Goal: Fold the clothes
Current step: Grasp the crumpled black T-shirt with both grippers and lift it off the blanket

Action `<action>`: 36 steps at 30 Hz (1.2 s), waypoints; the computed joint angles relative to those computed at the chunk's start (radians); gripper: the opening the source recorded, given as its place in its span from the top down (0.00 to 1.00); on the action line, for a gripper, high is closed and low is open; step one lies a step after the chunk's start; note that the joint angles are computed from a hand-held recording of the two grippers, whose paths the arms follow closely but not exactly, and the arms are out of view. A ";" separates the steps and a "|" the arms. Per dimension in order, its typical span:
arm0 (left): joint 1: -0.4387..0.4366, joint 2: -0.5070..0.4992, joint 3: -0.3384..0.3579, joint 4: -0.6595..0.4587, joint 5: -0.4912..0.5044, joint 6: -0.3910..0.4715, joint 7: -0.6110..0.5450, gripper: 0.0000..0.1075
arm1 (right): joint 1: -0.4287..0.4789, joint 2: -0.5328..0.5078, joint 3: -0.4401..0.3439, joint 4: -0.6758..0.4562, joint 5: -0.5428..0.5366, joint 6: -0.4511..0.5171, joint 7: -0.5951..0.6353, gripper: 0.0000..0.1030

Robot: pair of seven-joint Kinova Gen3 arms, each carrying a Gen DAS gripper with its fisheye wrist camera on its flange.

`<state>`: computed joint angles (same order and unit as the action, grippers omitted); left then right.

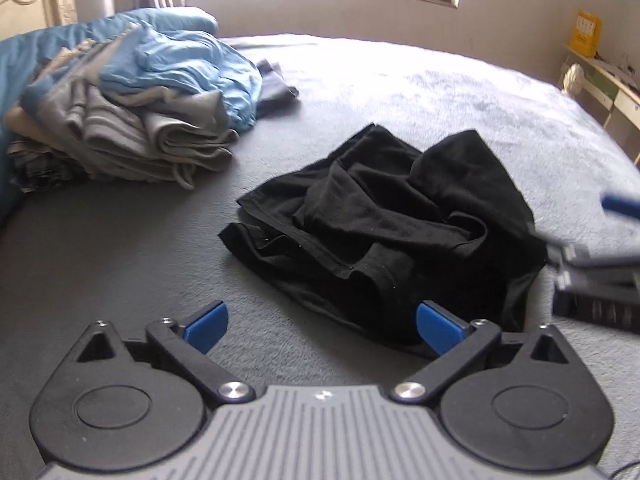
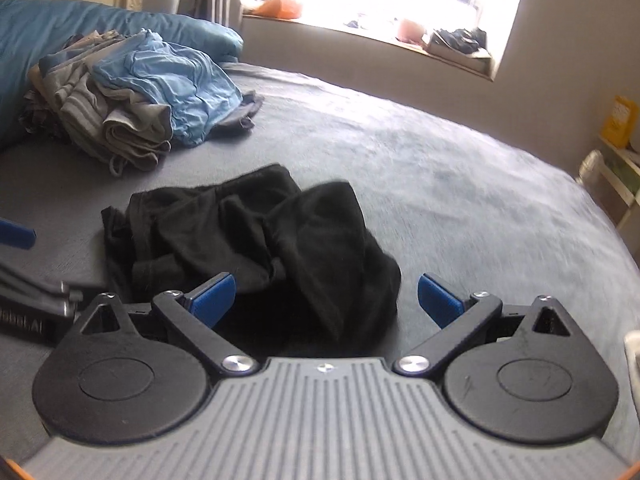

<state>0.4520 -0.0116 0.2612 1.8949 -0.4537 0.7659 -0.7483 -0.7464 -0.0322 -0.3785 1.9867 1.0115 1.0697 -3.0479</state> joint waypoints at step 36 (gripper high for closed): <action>0.067 0.178 -0.078 -0.162 0.110 0.015 -0.459 0.66 | 0.432 -0.364 0.166 0.201 -0.599 -0.180 -0.214 0.68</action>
